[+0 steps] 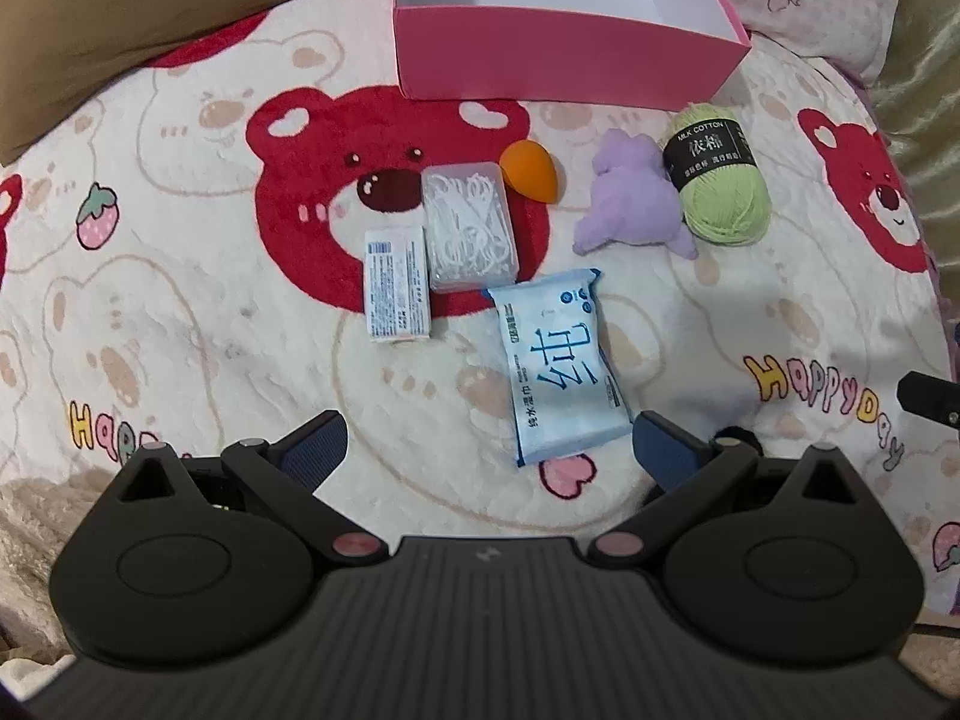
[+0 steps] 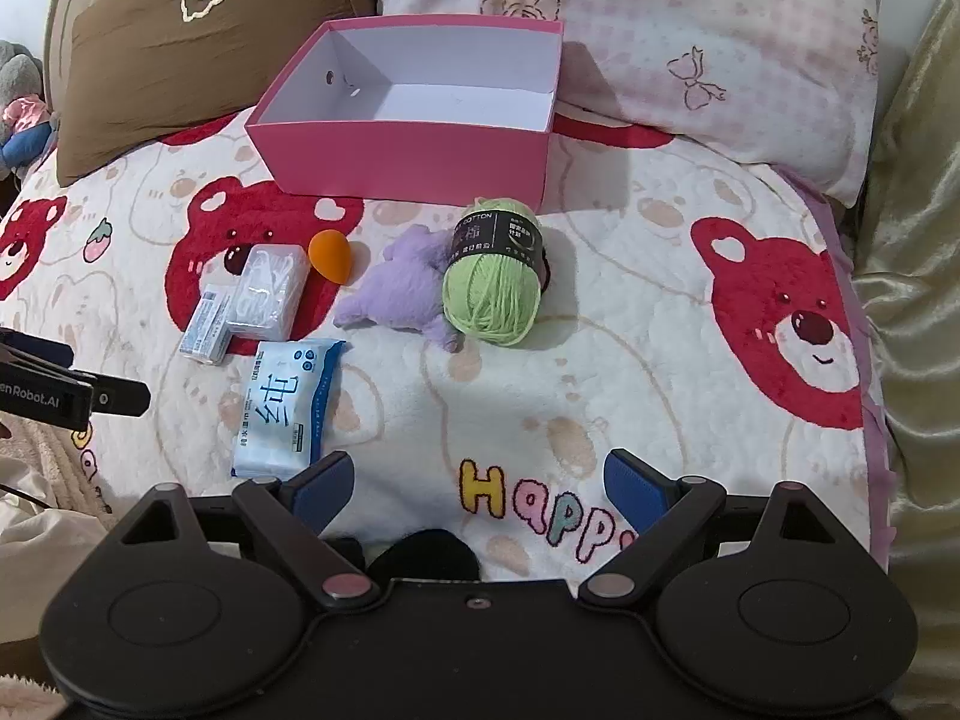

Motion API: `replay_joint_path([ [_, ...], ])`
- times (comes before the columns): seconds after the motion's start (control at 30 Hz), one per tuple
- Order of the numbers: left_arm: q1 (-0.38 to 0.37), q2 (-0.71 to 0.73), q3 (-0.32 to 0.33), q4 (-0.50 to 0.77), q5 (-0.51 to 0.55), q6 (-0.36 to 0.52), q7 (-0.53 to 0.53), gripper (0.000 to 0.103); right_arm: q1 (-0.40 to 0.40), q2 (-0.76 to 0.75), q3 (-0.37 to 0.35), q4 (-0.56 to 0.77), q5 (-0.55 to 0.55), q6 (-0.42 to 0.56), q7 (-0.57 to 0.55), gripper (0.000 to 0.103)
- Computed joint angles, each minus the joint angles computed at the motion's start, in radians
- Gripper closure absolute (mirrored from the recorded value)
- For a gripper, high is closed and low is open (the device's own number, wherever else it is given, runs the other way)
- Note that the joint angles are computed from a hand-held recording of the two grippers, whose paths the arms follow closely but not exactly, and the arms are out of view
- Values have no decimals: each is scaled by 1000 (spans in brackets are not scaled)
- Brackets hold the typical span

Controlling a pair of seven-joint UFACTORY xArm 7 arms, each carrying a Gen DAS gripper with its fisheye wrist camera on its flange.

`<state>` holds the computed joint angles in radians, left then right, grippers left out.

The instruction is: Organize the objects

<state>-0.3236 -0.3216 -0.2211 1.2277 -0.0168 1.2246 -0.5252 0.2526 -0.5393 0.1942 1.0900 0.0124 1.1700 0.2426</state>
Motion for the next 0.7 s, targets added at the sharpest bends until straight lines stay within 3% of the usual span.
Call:
replay_joint_path([
  [0.37, -8, 12, -1, 18, -11, 11, 11, 0, 9, -19, -5, -20, 7, -47, -16, 10],
  [0.5, -4, 21, -30, 45, 67, 38, -19, 0, 16, -16, -9, -13, 22, -55, -29, 10],
  [0.7, -1, 20, -32, 56, 93, 28, -66, 0, 21, 4, -11, 1, 32, -67, -57, 10],
])
